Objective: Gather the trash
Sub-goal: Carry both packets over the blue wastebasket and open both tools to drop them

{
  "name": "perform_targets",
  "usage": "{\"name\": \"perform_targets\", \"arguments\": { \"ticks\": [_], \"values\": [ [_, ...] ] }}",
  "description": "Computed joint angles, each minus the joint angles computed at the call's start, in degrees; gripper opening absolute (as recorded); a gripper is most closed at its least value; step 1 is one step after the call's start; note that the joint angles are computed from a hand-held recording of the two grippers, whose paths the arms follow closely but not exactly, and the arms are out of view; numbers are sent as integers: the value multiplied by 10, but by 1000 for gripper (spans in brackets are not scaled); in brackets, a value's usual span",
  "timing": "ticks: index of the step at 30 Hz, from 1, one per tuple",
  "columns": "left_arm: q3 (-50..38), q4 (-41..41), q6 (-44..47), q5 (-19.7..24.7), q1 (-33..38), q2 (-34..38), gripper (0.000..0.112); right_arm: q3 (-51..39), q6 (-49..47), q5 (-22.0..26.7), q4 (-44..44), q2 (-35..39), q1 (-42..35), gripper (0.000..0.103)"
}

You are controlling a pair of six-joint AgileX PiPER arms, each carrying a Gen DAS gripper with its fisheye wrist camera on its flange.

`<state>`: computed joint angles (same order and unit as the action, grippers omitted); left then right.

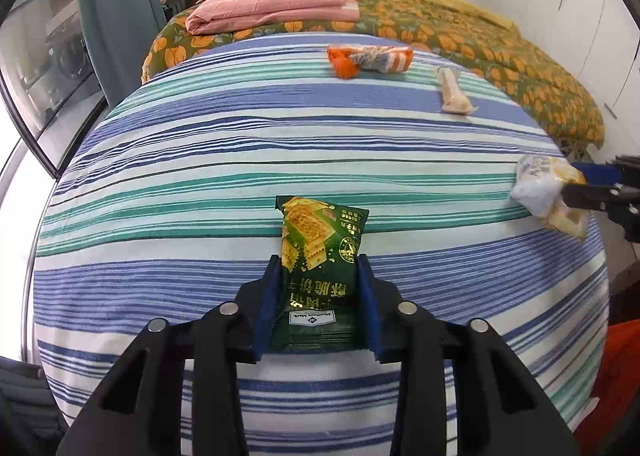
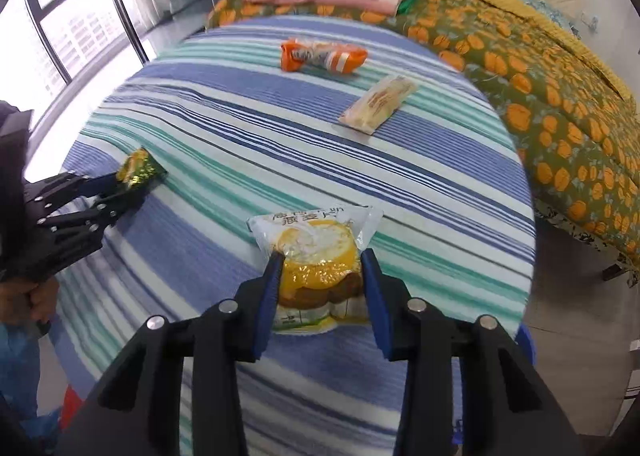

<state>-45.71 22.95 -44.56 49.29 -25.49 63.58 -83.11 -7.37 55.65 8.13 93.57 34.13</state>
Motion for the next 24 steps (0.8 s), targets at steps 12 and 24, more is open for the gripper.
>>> {"name": "perform_targets", "arguments": {
  "ticks": [12,24],
  "values": [
    [-130,42,-143,15,-228,98,34,188,-226,-14,206,-157,-303,39],
    [-529,-57,-53,12,-332,457,35,199,-387,-9,280,-63,-612,39]
  ]
}}
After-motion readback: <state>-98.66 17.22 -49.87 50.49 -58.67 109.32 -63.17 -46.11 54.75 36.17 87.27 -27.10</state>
